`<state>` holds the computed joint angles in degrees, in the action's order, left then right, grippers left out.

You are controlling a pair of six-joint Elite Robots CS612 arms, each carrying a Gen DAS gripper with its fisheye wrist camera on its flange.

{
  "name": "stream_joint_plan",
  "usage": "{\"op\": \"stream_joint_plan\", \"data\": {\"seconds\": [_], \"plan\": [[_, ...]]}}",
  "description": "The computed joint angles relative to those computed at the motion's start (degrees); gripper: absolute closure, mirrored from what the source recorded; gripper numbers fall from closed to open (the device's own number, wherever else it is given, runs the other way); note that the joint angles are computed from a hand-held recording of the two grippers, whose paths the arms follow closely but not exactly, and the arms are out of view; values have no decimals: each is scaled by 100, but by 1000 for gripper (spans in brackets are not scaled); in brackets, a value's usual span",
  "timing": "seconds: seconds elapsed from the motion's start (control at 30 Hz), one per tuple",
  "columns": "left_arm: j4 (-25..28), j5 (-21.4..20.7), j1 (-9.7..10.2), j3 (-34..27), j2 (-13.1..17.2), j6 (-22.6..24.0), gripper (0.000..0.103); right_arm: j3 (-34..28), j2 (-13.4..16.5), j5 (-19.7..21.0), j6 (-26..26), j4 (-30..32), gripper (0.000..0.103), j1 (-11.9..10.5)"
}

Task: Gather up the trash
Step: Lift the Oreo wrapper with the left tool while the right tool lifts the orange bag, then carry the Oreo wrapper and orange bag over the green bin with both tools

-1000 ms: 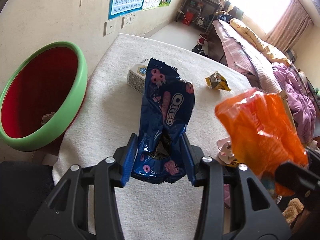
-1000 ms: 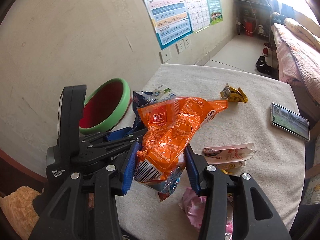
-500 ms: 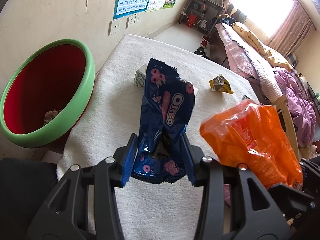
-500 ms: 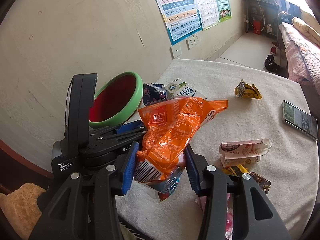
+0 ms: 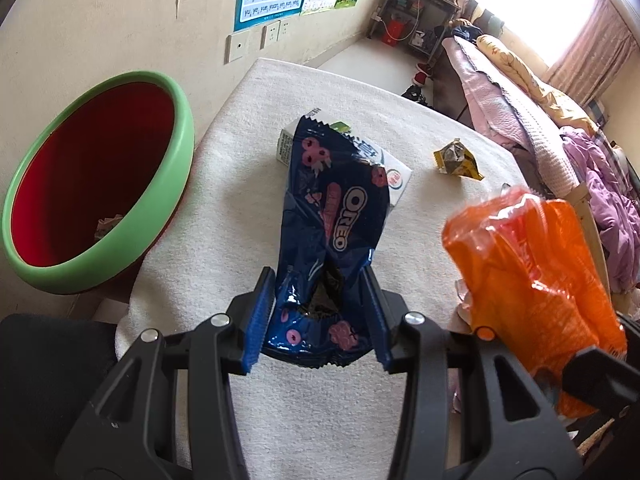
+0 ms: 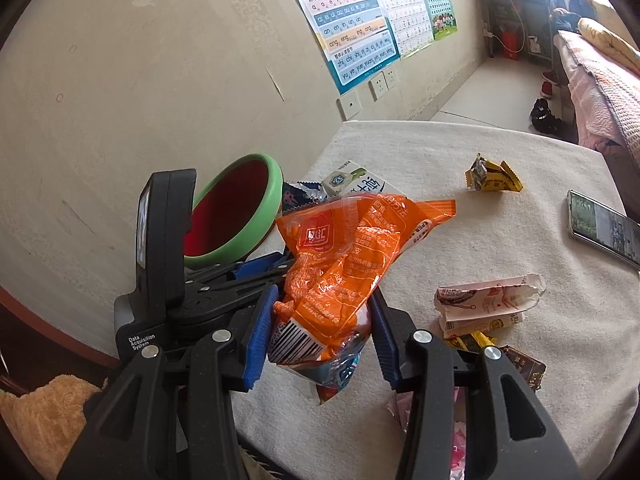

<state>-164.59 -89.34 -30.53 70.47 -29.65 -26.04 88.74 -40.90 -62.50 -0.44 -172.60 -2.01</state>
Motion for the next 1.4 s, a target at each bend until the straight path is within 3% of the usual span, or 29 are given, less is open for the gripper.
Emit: {"op": "stream_joint_plan", "data": {"seconds": [0.23, 0.37, 0.67, 0.9, 1.4], "plan": [[199, 176, -20, -63, 31, 29, 61, -216, 150, 250, 116, 199, 59, -31], [-76, 150, 50, 5, -3, -282, 61, -406, 217, 334, 79, 150, 59, 6], [-446, 736, 251, 368, -275, -848, 61, -1279, 551, 732, -33, 136, 59, 234], [-473, 1107, 398, 594, -427, -1215, 61, -1569, 700, 840, -170, 407, 59, 366], [-366, 1290, 492, 654, -510, -1248, 61, -1770, 790, 972, -527, 800, 59, 465]]}}
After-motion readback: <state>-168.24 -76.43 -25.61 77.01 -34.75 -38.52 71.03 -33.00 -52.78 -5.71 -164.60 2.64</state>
